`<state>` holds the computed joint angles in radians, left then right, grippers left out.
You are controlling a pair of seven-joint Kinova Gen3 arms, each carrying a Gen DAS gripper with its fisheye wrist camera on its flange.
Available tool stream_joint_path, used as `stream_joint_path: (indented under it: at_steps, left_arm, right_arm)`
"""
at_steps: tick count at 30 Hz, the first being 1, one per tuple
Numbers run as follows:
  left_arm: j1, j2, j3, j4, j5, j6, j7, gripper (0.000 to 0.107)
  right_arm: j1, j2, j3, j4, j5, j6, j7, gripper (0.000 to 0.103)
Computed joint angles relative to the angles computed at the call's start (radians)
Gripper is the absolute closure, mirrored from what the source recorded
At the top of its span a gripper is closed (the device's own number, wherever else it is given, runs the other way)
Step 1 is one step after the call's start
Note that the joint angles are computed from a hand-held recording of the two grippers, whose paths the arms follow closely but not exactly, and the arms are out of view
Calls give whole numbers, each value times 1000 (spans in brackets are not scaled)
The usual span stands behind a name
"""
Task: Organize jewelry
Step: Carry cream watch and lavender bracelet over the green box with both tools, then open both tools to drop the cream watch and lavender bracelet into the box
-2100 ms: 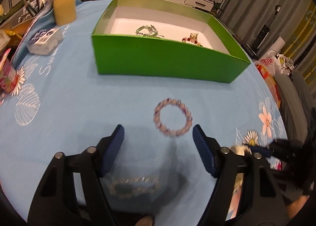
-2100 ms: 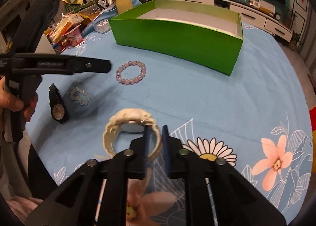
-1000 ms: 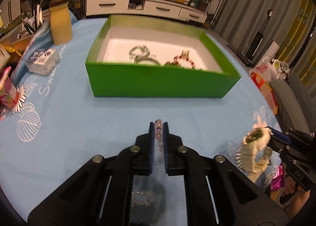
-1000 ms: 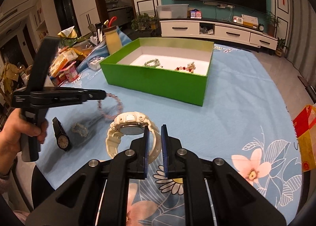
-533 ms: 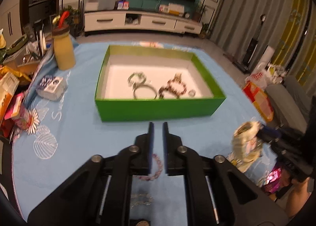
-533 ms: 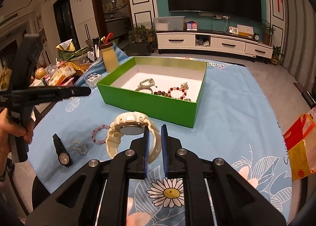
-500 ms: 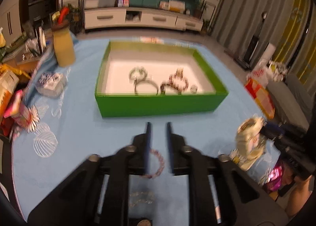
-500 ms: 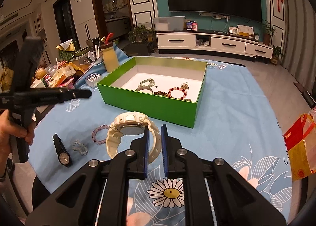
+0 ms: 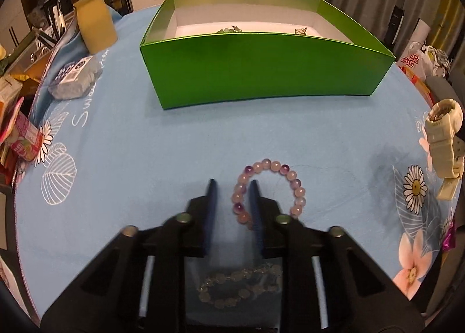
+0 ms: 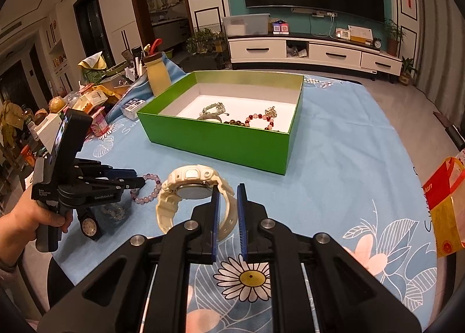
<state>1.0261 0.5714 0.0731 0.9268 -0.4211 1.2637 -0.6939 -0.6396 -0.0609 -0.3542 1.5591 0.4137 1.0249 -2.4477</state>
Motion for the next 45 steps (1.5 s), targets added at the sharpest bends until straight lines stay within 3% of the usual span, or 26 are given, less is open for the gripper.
stream_joint_path:
  at_steps: [1, 7, 11, 20, 32, 38, 45]
  left_arm:
    - [-14, -8, 17, 17, 0, -20, 5, 100]
    - [-13, -89, 4, 140, 3, -181, 86, 100]
    - [-32, -132, 20, 152, -16, -239, 105, 100]
    - [-2, -102, 18, -41, -83, -157, 32, 100]
    - [-31, 28, -41, -353, -11, -62, -128, 100]
    - [-78, 128, -67, -524, 75, 16, -206, 100]
    - [-140, 229, -89, -665, 170, 96, -252, 100]
  right_arm:
    - [-1, 2, -1, -1, 3, 1, -3, 92]
    - [-6, 7, -2, -8, 16, 9, -15, 92]
    - [-8, 2, -3, -8, 32, 12, -29, 92]
    - [-2, 9, 2, -40, 86, 10, -18, 92]
    - [15, 72, 58, -136, 144, -24, 41, 92]
    - [19, 152, 117, -213, 95, -37, 107, 92]
    - [50, 298, 190, -380, -83, -9, 249, 92]
